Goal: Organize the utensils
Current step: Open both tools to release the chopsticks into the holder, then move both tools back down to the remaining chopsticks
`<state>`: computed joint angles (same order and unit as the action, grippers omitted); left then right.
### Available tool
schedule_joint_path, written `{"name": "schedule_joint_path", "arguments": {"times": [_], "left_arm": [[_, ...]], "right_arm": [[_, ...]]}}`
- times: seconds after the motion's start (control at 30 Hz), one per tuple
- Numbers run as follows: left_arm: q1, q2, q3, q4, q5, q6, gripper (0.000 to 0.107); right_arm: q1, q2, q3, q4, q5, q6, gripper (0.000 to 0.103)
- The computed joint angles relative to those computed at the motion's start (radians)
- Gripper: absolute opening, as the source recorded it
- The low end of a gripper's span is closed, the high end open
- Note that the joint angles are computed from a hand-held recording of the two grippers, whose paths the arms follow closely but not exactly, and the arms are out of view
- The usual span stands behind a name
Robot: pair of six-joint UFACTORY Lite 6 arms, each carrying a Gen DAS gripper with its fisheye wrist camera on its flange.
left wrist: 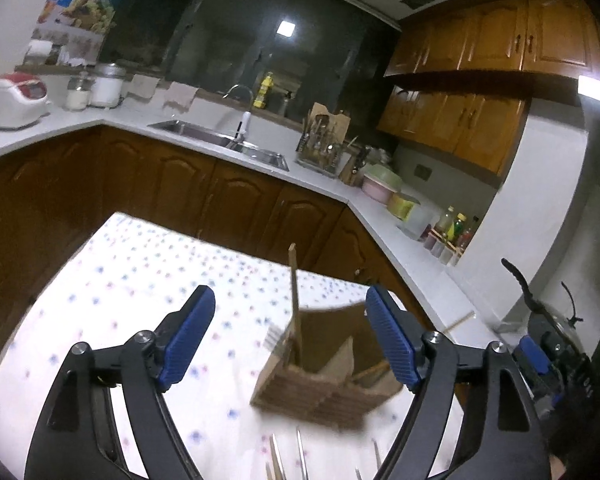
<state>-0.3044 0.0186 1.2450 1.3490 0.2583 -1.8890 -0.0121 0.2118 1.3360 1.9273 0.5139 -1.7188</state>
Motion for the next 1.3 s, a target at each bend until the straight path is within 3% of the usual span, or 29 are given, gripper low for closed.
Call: {"name": "schedule_joint_path", "arguments": {"times": [0.3,0.57,0.87,1.3], "left_arm": [[-0.141,-0.245,-0.344,0.003,0.127,-0.101,0.08],[-0.228,-0.329,-0.509,-0.011,0.176,-0.168,0.08],[-0.299,-0.362,-0.602,-0.02,0.207,-0.223,0.08],[-0.314,-0.261,-0.552,-0.11,0.191,-0.12,0.08]], "right_arm": [[-0.085,-0.229,-0.316,0.005,0.07,-0.059,0.1],[-0.169,-0.347,-0.538,-0.088,0.098,-0.039,0.1],[-0.247,-0.413,-0.682,-0.146,0.121,-0.054,0.1],[-0.223,-0.426,-0.712,-0.163,0.096,-0.056,0.1]]}}
